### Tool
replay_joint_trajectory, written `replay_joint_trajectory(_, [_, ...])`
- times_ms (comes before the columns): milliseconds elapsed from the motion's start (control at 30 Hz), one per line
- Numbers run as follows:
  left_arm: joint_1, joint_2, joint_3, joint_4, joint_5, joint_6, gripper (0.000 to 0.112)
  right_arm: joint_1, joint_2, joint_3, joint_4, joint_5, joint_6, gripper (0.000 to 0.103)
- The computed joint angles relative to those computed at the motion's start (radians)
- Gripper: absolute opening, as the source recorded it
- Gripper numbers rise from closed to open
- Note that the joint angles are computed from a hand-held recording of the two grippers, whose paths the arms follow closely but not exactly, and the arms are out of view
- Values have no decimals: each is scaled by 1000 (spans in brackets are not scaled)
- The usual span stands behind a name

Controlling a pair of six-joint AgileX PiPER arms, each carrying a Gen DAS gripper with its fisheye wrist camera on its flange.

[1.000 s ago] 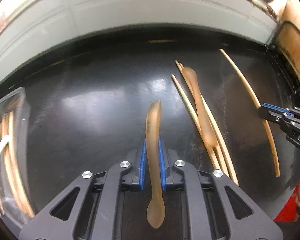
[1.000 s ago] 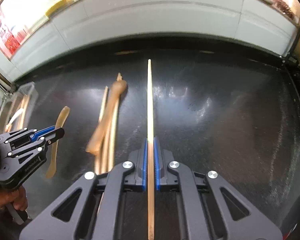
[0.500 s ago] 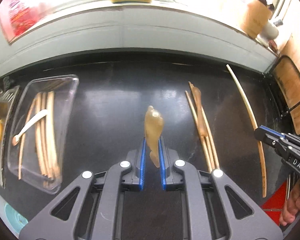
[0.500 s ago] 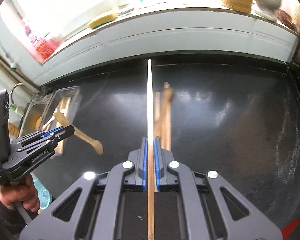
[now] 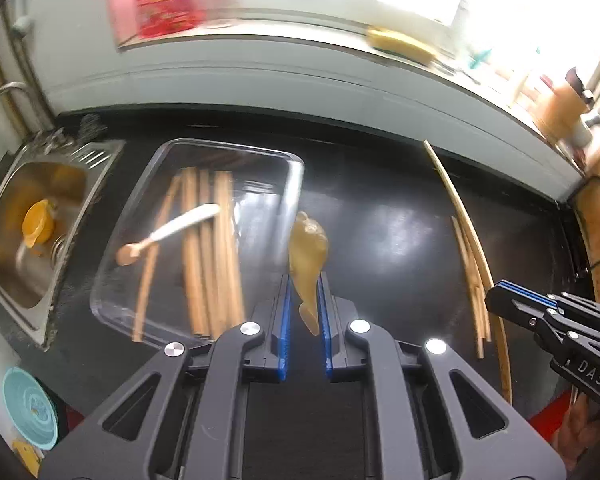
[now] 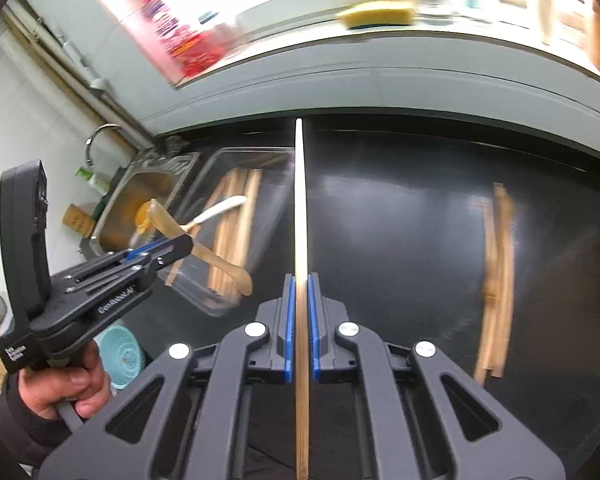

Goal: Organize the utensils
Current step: 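Carry the wooden spoon and chopstick into the clear tray with both tools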

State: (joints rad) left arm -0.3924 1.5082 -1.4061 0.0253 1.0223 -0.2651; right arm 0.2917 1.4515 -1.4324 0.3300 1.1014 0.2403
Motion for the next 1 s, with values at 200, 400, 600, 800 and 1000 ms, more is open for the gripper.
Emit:
replay_joint_trajectory(200, [200,-30,25,-77,11,178,12,154,163,-151,0,-64,113,7])
replay_joint_trajectory(400, [337,-6,-16,-132,30,301,12,236,312,-337,-23,-55,155,7])
replay_joint_trajectory(600, [402,37,-56,-168,36,366,12,254,407,-458,-26,-19,164,7])
replay_joint_trajectory(800, [422,81,-92,-182,36,381,12,248,458,-516,-17,8,148,7])
replay_joint_trajectory(1000, [421,148,-144,-184,37,380,12,240,511,-590,-16,43,154,7])
